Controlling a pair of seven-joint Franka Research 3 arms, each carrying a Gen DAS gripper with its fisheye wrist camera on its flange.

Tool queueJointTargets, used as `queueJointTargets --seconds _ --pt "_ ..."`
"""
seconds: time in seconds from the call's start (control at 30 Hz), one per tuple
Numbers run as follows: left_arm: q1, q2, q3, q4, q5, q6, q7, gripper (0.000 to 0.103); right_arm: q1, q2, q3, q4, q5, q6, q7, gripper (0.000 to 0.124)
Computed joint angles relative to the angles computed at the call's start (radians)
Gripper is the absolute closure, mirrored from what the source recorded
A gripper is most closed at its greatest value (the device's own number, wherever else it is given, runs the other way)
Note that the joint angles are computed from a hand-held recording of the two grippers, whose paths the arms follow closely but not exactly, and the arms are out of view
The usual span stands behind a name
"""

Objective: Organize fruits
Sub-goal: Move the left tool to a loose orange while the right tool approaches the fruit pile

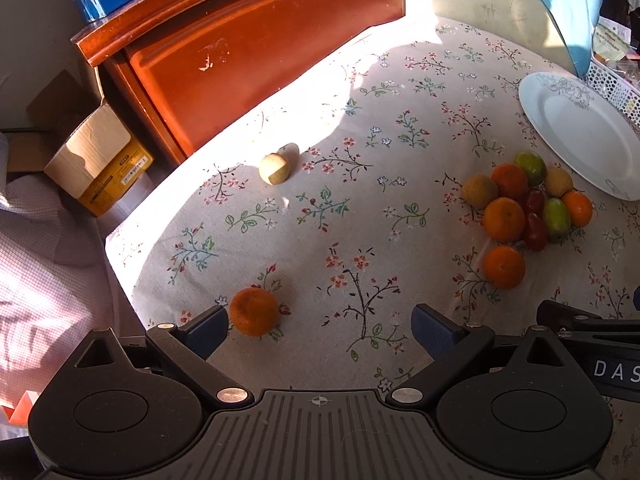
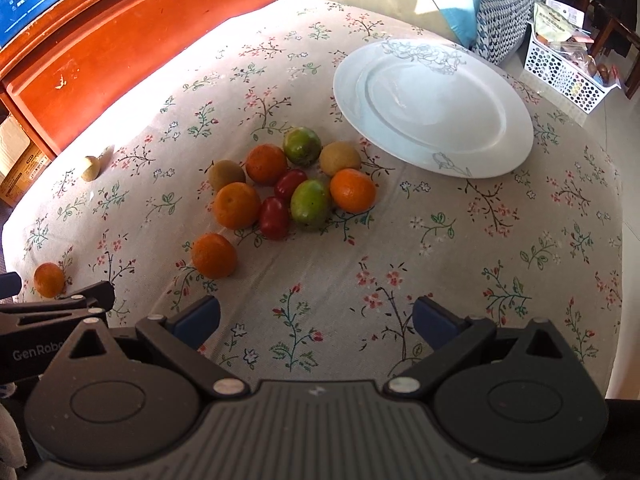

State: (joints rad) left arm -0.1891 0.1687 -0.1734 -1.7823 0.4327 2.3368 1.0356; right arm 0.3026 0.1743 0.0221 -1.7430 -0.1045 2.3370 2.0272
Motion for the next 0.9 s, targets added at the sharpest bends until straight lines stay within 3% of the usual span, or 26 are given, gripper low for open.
queueJointTargets --seconds 0.9 --pt "0.001 -0.005 0.001 -0.006 0.002 0.007 -0.02 0.005 0.0 -0.011 0.001 -0.016 -0.019 0.025 -0.004 0.022"
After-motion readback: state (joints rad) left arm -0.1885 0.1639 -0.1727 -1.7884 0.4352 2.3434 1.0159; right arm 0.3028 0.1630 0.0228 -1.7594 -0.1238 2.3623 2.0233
